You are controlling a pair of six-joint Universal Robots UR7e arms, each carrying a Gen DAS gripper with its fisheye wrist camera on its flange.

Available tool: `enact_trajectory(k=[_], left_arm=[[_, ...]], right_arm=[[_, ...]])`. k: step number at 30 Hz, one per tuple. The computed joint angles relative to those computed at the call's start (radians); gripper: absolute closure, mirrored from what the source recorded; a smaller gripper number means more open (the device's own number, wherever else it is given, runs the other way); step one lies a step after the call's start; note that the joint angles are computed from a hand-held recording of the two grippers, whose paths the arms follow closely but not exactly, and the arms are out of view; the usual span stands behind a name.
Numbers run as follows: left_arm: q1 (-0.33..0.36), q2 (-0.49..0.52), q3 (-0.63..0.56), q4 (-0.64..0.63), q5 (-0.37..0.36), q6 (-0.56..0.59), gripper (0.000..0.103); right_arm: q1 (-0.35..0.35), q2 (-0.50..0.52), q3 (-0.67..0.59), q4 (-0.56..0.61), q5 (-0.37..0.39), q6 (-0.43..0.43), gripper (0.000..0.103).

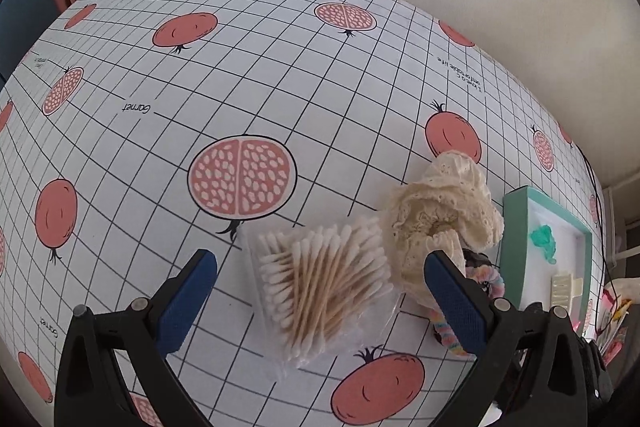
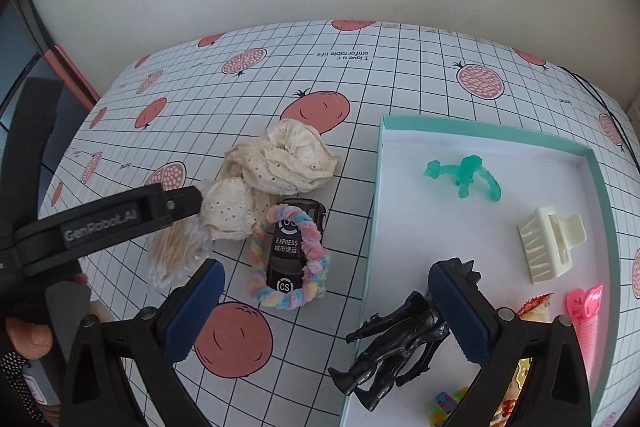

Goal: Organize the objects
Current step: 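Withdraw both open grippers from the tray toward the cotton swab pack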

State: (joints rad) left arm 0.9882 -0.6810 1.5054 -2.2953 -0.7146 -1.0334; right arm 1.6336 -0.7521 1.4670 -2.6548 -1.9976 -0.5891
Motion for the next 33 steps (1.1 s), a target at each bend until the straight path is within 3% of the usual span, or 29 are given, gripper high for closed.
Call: enact_trajectory(k=[7, 12, 21, 33], left_arm=[[0.017, 0.016, -0.027, 0.088, 0.016, -0.038, 0.000], [0.018, 0.005, -0.041, 0.233, 0.070, -0.109, 0.000], [0.035, -0.031, -0.003, 0.198, 0.041, -0.101, 0.000], [0.048, -0.035, -0.002, 0.207, 0.017, -0.082, 0.000]], right_arm=[[-0.002, 0.008, -0.007, 0.008, 0.020, 0.001, 0.000], [-0.001, 0.010, -0.006, 0.009, 0.025, 0.008, 0.000], [0.002, 0.009, -0.011, 0.039, 0.045, 0.005, 0.008], [0.015, 0.022, 0.003, 0.036, 0.015, -0.075, 0.023]])
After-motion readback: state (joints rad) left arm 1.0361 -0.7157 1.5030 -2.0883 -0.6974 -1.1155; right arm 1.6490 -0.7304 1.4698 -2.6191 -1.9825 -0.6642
